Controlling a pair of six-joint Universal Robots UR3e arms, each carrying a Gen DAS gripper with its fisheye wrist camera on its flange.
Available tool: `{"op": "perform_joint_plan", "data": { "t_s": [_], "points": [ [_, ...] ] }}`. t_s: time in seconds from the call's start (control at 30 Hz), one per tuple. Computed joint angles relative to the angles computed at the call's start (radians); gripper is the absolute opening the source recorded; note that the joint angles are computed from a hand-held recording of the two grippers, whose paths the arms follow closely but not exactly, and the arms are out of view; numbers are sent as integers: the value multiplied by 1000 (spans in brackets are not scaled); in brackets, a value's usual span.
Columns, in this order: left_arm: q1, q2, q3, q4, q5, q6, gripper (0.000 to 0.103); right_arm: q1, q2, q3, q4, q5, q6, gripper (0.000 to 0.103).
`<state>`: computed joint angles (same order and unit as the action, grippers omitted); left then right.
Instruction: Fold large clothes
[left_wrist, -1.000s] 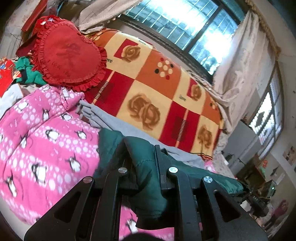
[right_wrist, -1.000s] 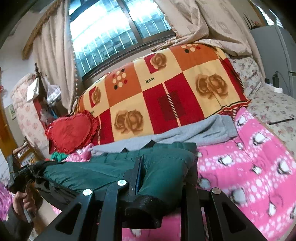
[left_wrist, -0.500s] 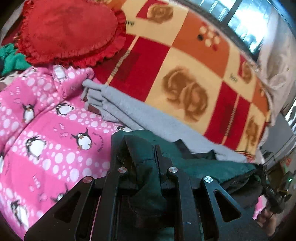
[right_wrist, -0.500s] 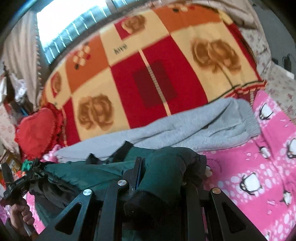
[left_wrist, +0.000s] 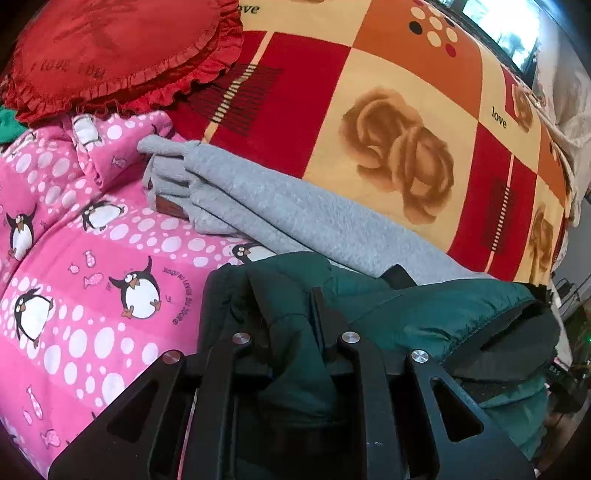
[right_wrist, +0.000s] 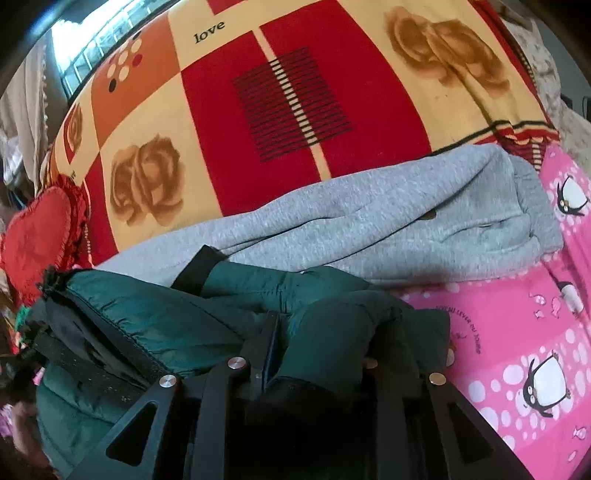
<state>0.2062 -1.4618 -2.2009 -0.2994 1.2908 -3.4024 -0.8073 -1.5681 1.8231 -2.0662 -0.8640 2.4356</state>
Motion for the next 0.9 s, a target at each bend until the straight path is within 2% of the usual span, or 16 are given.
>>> {"op": "perform_joint_plan", "data": {
  "t_s": [0.13,0.2,0.23,0.27,0.3,0.33,0.37,0.47,0.53,0.6,0.67,0.83,0.9],
  "points": [
    [85,78,50,-237,-117,42,23,-75,0,-145,316,69,-36,34],
    [144,134,89,-411,-188,108,28,-120,-1,-226,496,109,-88,35],
    [169,158,99,-474,-218,135,38,-145,-10,-258,582,129,-131,37],
    [217,198,112,-568,-271,180,58,-169,-21,-281,652,147,-175,42],
    [243,226,122,-625,-289,202,72,-192,-32,-301,718,164,-218,49],
    [252,243,134,-661,-280,210,99,-206,-38,-317,761,175,-244,76],
    [272,269,146,-707,-272,232,103,-227,-58,-317,787,189,-261,98],
    [314,320,149,-764,-273,251,103,-253,-115,-291,749,198,-247,99],
    [315,351,141,-736,-261,234,103,-251,-156,-258,665,190,-209,99],
    [254,335,157,-662,-213,187,103,-213,-192,-219,542,168,-178,99],
    [173,290,182,-581,-177,151,103,-178,-197,-210,485,146,-192,99],
    [-4,162,248,-418,-122,113,103,-20,-185,-153,254,49,-134,99],
    [-101,36,345,-396,-30,111,103,70,-129,-168,160,-15,-71,99]
  ]
}}
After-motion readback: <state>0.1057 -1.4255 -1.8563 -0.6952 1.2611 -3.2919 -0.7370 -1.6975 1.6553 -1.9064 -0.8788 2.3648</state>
